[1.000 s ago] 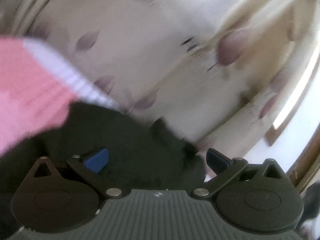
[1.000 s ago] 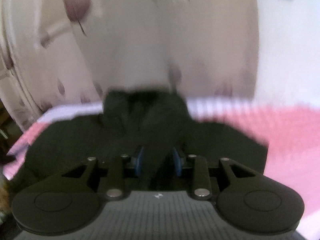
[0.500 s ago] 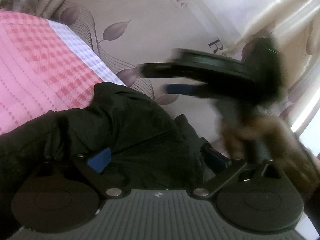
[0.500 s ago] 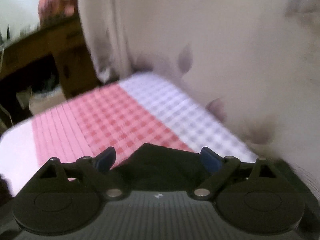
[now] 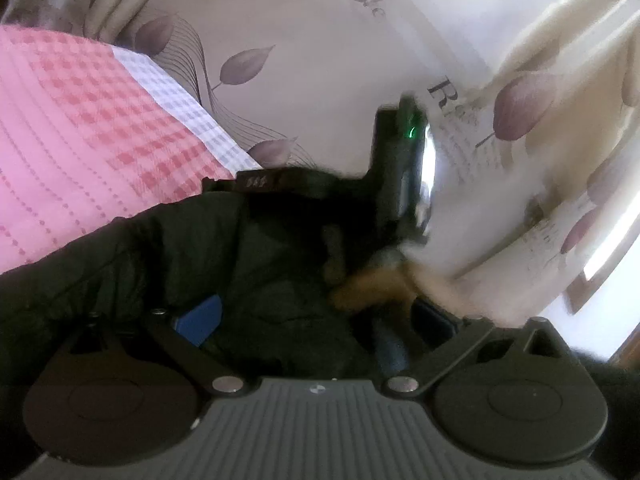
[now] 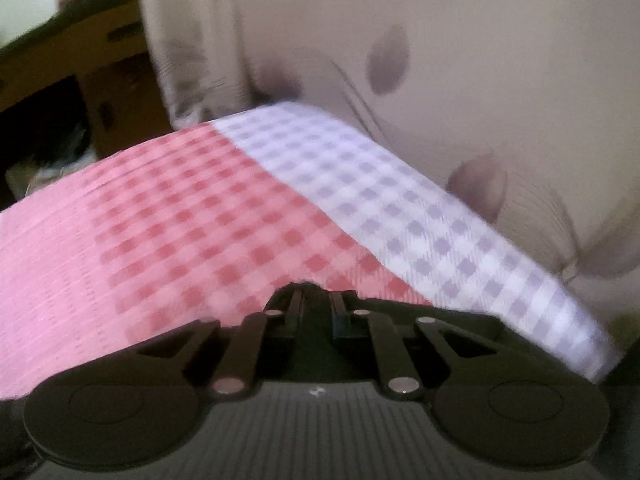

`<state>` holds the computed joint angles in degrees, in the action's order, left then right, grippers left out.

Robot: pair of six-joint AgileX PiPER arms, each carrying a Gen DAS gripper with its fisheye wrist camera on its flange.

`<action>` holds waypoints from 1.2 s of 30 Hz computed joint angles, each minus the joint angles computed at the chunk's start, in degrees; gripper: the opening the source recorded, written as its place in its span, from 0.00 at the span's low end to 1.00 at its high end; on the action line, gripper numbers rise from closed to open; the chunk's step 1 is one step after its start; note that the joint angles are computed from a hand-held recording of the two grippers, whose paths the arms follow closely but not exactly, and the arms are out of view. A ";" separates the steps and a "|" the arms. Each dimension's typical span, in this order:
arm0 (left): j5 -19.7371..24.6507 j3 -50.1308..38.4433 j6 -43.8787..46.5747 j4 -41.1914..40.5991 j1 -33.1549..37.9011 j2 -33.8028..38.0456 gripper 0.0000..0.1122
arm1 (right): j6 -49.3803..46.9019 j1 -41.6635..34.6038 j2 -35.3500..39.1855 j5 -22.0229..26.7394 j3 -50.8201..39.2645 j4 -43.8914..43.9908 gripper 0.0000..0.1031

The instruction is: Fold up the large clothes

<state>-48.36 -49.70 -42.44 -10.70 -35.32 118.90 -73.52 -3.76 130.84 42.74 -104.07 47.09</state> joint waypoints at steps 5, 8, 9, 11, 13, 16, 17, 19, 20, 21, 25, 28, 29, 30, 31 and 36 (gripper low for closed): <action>0.26 0.24 -0.15 0.11 0.05 -0.04 0.90 | 7.65 -3.23 6.12 10.78 -11.27 1.39 0.14; 0.06 0.26 -0.91 1.02 0.43 0.08 0.91 | 18.05 -8.52 5.45 20.52 -14.78 8.12 0.28; -0.02 0.32 -1.03 1.18 0.50 0.07 0.91 | 16.96 -10.57 2.53 21.80 -11.36 11.56 0.30; 0.08 0.29 -1.04 1.25 0.54 0.04 0.91 | 8.86 -14.55 -5.92 21.67 0.07 15.71 0.30; 0.18 0.34 -1.09 1.38 0.56 -0.05 0.92 | -0.67 -19.21 -15.13 20.76 11.53 14.24 0.30; 0.57 0.06 -0.37 0.51 0.27 -0.06 0.92 | -17.86 -26.14 -26.18 12.07 28.72 13.12 0.30; 0.88 -0.05 0.10 0.03 0.11 -0.13 0.91 | -23.59 -28.05 -28.59 8.05 33.37 13.92 0.30; 1.52 -0.22 1.60 -1.73 -0.39 -0.34 0.91 | -35.05 -32.51 -29.86 1.19 39.62 17.53 0.30; 2.02 -0.39 2.51 -2.69 -0.66 -0.47 0.91 | -39.08 -34.95 -28.99 -0.70 40.87 19.50 0.30; 2.53 -0.51 3.39 -3.63 -0.87 -0.61 0.90 | -40.82 -37.97 -26.83 -0.35 40.29 21.24 0.29; 6.59 -1.92 10.14 -11.42 -2.35 -1.46 0.87 | -34.40 -46.30 -16.59 5.67 31.84 22.86 0.29; 11.84 -4.21 24.07 -23.88 -4.63 -3.21 0.87 | -22.77 -48.56 -11.25 13.55 24.53 19.13 0.29; 13.92 -4.82 29.80 -28.68 -5.20 -4.39 0.87 | -19.79 -48.29 -11.87 13.86 23.60 17.28 0.30; 14.18 -4.25 33.32 -31.28 -5.79 -6.08 0.87 | -17.98 -48.46 -12.86 14.99 23.31 17.06 0.32; 12.77 -3.03 34.55 -31.66 -6.41 -7.72 0.88 | -18.47 -49.63 -13.99 17.54 24.21 18.82 0.32; 6.96 -4.28 34.53 -22.82 -7.18 -10.86 0.91 | -25.58 -54.51 -18.20 24.89 27.53 25.61 0.33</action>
<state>-41.40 -53.98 -7.90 -33.51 -42.50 108.04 -99.10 -58.27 112.64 67.63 -76.53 72.70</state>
